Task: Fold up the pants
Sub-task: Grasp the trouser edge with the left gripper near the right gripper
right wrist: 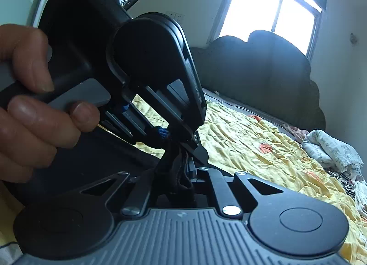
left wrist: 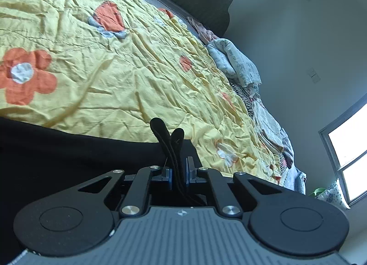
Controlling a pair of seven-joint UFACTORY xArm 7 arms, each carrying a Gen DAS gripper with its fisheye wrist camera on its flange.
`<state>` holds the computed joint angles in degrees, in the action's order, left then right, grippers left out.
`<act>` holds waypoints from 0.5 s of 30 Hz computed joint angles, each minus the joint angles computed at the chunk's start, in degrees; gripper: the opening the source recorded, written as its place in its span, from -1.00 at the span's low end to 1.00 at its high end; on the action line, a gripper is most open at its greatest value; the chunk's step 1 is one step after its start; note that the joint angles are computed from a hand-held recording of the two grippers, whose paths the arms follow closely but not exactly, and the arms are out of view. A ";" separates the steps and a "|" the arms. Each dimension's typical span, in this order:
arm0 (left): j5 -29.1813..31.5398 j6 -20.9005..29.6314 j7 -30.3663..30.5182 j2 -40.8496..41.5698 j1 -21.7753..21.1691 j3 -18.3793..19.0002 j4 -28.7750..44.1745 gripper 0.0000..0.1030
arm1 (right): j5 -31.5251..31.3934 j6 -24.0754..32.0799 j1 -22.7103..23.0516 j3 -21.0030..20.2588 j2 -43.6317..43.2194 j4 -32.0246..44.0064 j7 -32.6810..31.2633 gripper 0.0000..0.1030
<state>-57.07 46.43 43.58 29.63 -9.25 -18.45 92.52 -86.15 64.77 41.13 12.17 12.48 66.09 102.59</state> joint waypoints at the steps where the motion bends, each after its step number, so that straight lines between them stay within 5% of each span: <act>1: -0.39 -0.44 0.66 -0.52 0.37 0.04 -0.86 -0.88 | -0.11 -0.34 0.00 0.04 0.20 0.21 -0.11 -0.88; 15: -4.58 -6.01 6.45 -6.84 3.08 2.57 -8.67 -0.89 | -2.80 -5.93 1.88 -1.53 5.43 6.28 -1.39 -0.87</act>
<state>-61.66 40.42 50.02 22.79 -6.17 -15.89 83.85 -88.95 58.85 43.02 10.64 17.91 72.37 101.19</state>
